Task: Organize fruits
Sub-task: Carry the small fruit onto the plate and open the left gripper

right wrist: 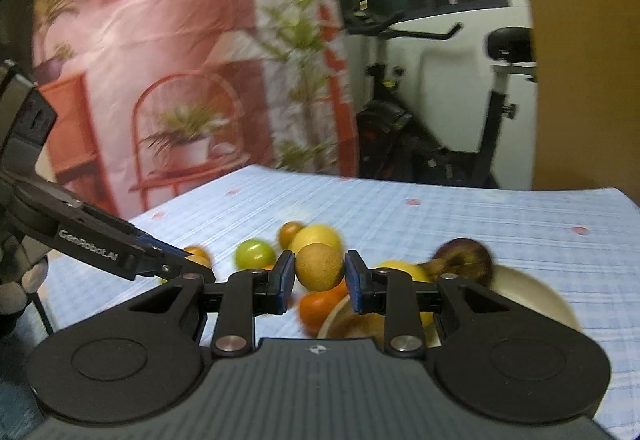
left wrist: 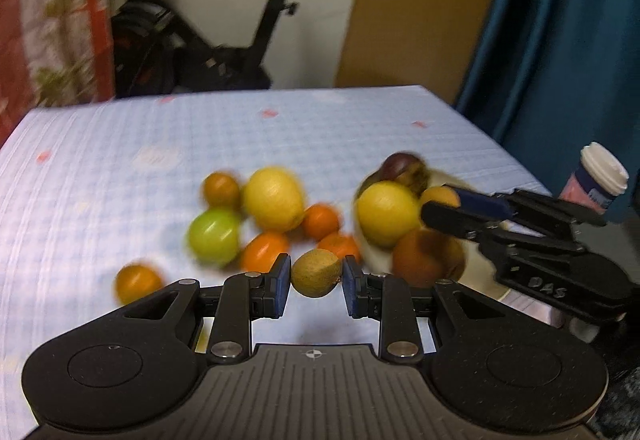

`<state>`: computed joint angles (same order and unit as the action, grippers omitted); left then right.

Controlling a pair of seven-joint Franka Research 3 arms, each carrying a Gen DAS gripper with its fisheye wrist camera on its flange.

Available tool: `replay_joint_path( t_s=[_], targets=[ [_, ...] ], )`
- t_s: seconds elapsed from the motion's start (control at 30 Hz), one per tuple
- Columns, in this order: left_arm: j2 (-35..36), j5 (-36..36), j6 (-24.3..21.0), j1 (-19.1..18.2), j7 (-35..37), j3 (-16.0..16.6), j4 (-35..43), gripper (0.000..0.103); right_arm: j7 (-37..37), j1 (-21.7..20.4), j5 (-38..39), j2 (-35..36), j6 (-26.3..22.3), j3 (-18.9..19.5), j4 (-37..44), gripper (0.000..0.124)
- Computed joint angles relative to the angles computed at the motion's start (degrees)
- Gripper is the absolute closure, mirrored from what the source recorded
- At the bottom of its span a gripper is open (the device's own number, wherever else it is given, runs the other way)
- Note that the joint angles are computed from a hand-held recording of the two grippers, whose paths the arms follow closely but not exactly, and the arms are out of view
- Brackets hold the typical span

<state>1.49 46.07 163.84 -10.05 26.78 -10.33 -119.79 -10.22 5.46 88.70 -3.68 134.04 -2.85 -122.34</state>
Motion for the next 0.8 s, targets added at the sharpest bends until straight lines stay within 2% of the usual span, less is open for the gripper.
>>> replay_joint_path(
  t_s=[0.2, 0.4, 0.63, 0.8],
  targets=[
    [9.09, -1.20, -0.61, -2.92, 7.11, -0.09, 11.73, 0.074, 4.37, -1.09, 3.17, 3.58, 6.70, 0.02, 3.62, 0.095],
    [17.75, -7.51, -2.30, -5.97, 16.36, 0.53, 21.83, 0.074, 6.32, -2.60, 3.80, 8.07, 13.90, 0.63, 7.63, 0.095],
    [24.13, -14.21, -5.29, -8.11, 22.99, 1.24, 29.16, 0.074, 11.25, -4.85, 0.09, 11.59, 14.67, 1.56, 10.18, 0.095],
    [24.83, -18.23, -6.62, -7.67, 26.94, 0.85, 29.86, 0.074, 11.30, -5.43, -1.30, 11.54, 14.05, 2.22, 10.08, 0.095]
  ],
)
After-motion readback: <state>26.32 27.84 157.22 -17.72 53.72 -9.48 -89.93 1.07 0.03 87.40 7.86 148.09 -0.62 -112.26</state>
